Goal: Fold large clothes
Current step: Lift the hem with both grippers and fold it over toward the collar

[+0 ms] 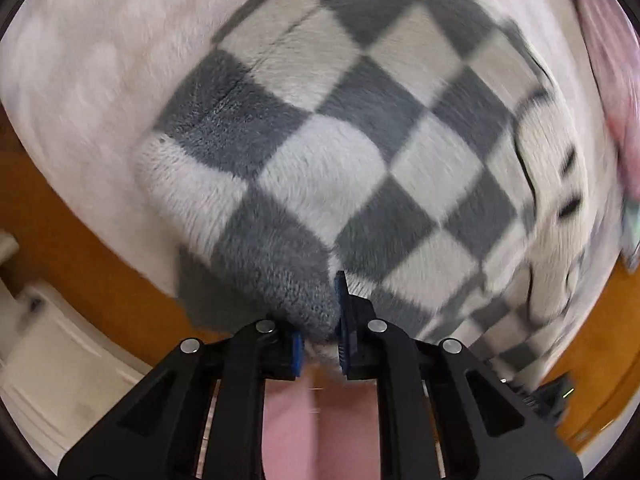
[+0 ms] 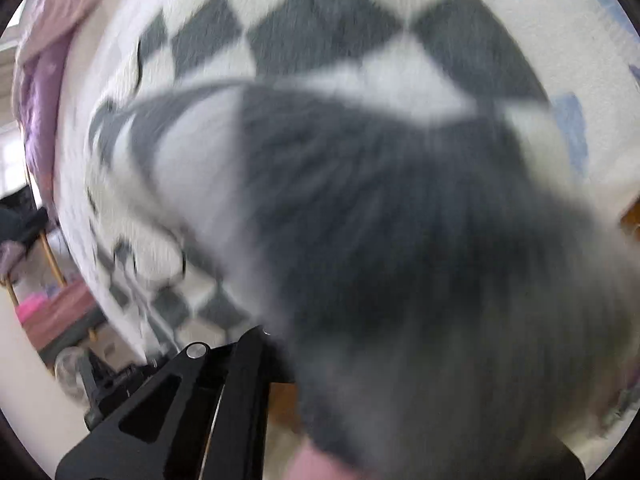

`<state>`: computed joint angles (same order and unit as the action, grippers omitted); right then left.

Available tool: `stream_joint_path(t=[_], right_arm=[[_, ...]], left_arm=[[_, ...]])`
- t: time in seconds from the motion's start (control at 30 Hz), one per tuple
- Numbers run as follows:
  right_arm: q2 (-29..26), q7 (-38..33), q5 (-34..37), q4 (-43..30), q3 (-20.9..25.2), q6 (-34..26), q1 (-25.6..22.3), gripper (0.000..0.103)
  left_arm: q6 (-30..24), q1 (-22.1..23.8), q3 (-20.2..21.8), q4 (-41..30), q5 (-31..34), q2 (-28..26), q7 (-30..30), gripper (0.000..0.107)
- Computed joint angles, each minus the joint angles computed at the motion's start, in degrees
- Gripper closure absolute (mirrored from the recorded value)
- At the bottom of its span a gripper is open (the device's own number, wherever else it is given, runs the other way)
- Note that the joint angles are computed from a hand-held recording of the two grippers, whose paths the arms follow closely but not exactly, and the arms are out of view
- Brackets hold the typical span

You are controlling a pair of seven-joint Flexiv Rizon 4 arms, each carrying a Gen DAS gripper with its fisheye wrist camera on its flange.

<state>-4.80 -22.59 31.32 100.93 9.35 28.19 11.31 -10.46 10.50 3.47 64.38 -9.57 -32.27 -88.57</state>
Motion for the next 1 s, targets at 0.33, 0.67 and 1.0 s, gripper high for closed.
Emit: stream_joint_path(t=[0.33,0.67,1.0], right_arm=[[-0.79,-2.01,2.28,0.03,0.80,-19.17,-0.94,0.030],[10.73,2.70,-5.85,5.42,-2.90,-11.39,-3.04,0.016],[-4.30,-8.73,-9.97,-3.81,-4.56,-14.14,-4.59,0.085]], left_arm=[[-3.86,-1.41,2.13,4.82,11.05,2.15,8.69,0.075],[-4.61,1.44,2.70,-4.50,10.87,0.20,13.25,0.028],[-2.48,-0.92,4.02,-8.94,17.04,-6.31,9.48,0.082]])
